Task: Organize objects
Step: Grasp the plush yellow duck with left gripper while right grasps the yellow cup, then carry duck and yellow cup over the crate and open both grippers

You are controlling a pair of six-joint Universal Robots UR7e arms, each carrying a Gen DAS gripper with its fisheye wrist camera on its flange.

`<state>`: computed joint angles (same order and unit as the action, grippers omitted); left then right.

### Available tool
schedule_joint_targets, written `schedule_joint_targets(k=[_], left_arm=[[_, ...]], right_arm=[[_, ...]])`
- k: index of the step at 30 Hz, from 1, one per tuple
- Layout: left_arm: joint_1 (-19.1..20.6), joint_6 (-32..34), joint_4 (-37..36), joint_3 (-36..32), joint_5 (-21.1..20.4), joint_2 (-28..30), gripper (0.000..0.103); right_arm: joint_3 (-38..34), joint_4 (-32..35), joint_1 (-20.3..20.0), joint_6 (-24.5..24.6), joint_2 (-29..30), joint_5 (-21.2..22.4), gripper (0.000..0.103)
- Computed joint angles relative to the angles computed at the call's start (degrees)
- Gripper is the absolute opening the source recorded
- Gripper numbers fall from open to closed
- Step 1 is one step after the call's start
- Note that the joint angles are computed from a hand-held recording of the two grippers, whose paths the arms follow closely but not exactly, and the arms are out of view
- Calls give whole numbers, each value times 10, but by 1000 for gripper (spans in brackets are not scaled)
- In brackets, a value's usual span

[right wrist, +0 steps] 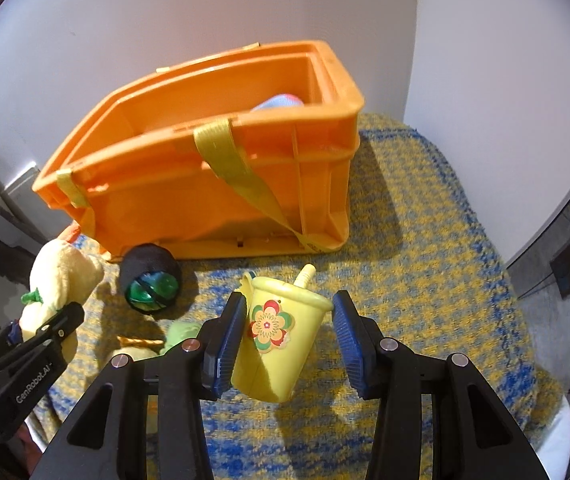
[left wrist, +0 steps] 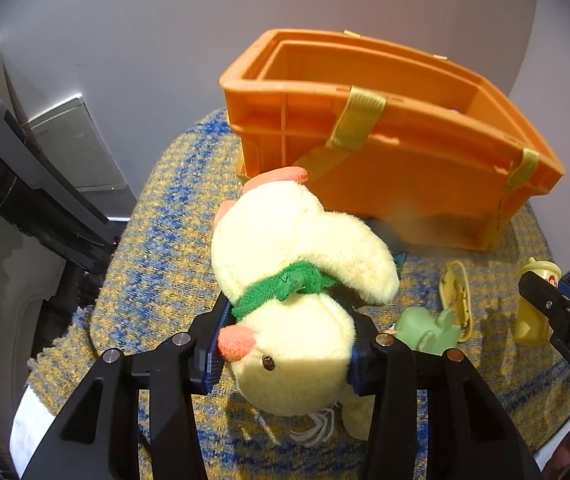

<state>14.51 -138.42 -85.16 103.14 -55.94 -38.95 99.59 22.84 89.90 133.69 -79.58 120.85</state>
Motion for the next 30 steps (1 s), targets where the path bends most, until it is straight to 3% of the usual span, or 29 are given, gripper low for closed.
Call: schedule_joint_targets(k=[17, 30], left_arm=[[-32, -40, 131, -72, 21, -7, 46], [-17, -51, 202, -95, 61, -37, 46]], right_arm=[[-4, 17, 59, -5, -43, -28, 45], [-60, 33, 98, 5, -10, -29, 45]])
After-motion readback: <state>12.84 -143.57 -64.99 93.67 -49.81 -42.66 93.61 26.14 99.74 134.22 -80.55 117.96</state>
